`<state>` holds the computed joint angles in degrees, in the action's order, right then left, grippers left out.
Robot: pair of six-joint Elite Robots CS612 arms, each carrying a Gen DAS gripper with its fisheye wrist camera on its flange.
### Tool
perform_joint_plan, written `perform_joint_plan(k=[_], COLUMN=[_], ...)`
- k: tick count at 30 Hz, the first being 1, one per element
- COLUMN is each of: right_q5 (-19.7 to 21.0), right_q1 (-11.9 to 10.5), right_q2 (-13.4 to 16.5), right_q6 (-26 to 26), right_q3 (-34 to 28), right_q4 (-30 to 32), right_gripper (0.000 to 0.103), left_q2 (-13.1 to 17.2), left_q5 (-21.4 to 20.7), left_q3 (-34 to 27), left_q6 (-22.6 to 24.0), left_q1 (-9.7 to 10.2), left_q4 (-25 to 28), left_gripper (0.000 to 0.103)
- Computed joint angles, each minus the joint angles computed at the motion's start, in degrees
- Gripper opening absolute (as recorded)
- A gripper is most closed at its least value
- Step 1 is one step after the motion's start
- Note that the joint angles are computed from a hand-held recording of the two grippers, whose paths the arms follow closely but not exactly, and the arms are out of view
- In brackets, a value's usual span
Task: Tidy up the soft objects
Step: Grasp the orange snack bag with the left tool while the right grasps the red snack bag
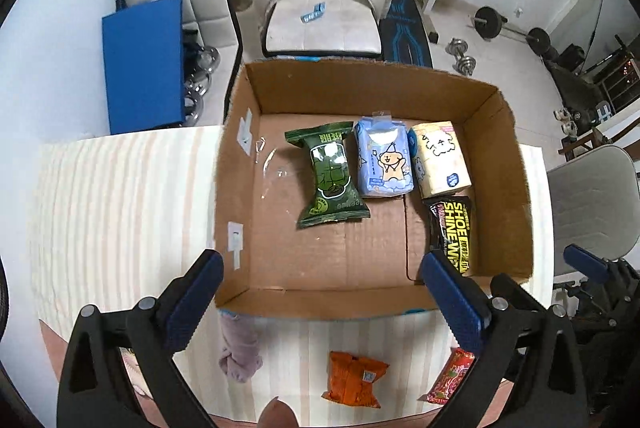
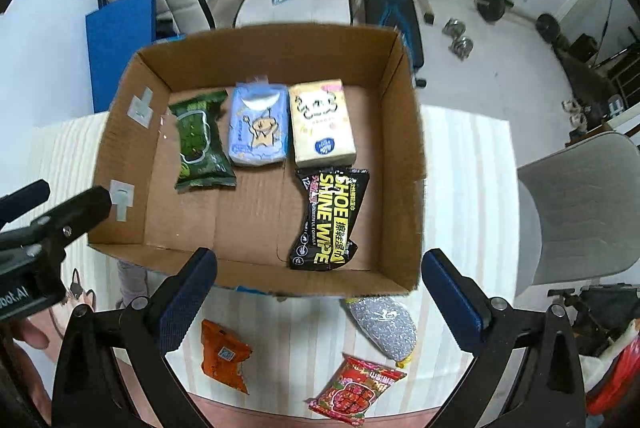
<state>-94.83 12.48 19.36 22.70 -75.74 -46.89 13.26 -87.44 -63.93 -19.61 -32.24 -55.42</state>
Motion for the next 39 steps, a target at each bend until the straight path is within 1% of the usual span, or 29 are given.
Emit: perform_joint_plan(k=[3,12,15,16,19,22,24,26,29,30,31,33,35,39], right_q5=[-1.23,-2.20,-0.53,0.08,2.77,4.91,8.04,9.96,11.54,12.09,12.75,14.76,15.69,16.25], right_q1=[0.49,1.27,1.06,0.94,0.13,-0.67,-1.54,-2.03,-2.35,-2.45,-2.62,-3.16,-3.30,-3.36], right_q2=[-0.07,-0.09,-0.04,0.07,0.96,2.60,5.35,7.59,11.04,11.94,12.76,14.39,15.22,15.98], right_q6=[0.75,2.47,3.05,3.24,4.35,6.04,8.17,9.59,11.90,12.68,13.40,14.63,15.15,15.18], right_q3=[-1.84,-6.37,-7.79,-8.24,-10.60,-12.94,-16.29,-18.37,-21.33,-21.98,-22.64,-24.08,-24.70,-24.91], right_q4=[-0.28,-1.14,-0.61,-0.30,3.74,8.92,14.51,18.16,21.79,22.40,22.86,23.88,23.85,24.10], right_gripper=[0.103,0.103,0.103,0.103,0.103,0.103,0.103,0.103,0.103,0.100,0.098,0.097,0.097,0.097], left_q2=[0.62,1.42,1.58,1.68,2.45,4.85,6.37,8.32,10.43,10.98,11.48,12.34,12.93,13.45], left_q5=[1.71,2.57,4.00,4.46,4.51,3.35,0.48,-2.71,-5.21,-5.82,-6.55,-7.67,-8.24,-8.50], left_q3=[-3.02,-9.08,-10.60,-11.15,-13.13,-15.98,-16.92,-17.51,-17.20,-16.94,-16.50,-15.70,-15.25,-14.08], left_q6=[0.05,-0.08,0.06,0.03,-0.20,-0.69,-0.72,-0.09,0.77,0.70,0.69,0.23,-0.16,-0.69], left_q1=[-0.47,-1.08,-1.45,-1.62,-2.13,-2.66,-2.79,-2.98,-3.46,-3.55,-3.59,-3.64,-3.67,-3.82], left_q4=[-0.34,-0.62,0.11,1.20,5.96,10.60,14.39,17.60,21.13,22.06,22.78,23.73,23.79,24.35], left_gripper=[0.102,0.102,0.102,0.102,0.102,0.102,0.102,0.101,0.086,0.078,0.074,0.073,0.073,0.072])
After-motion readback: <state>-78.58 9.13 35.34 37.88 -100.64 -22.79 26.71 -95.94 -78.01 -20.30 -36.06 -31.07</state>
